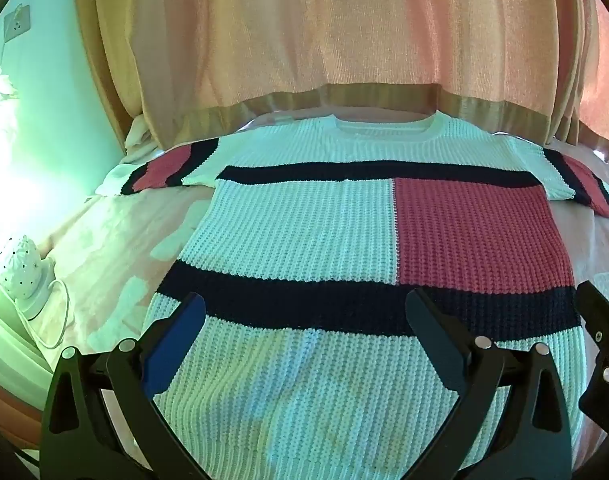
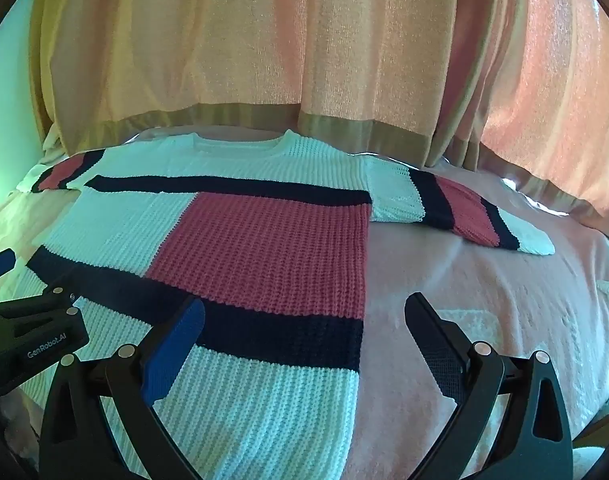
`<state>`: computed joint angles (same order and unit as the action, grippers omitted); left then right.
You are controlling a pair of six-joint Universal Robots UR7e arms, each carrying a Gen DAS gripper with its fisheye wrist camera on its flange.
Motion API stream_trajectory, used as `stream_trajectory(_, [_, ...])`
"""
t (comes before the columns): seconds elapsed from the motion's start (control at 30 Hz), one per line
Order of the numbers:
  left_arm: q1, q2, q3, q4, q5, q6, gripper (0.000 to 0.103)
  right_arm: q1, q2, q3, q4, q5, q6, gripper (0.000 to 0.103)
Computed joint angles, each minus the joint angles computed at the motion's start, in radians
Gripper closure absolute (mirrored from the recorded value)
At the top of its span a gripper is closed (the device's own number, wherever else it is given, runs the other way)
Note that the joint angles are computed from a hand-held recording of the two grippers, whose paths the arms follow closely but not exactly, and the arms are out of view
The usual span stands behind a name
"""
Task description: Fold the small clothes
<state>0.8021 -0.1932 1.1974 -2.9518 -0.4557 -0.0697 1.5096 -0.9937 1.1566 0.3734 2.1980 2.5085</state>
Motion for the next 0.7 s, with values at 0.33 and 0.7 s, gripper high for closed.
stream_trajectory(0.33, [0.002,-0.001,0.002,-0.006,0.005,0.008,0.005,0.001,0.000,0.002,0.000,-0.001,0.001,0.005])
stream_trajectory(0.7, [0.003,0.001,0.003,-0.013,0.008,0.013,0.005,0.002,0.001,0.002,-0.001,-0.001,0.001,0.005])
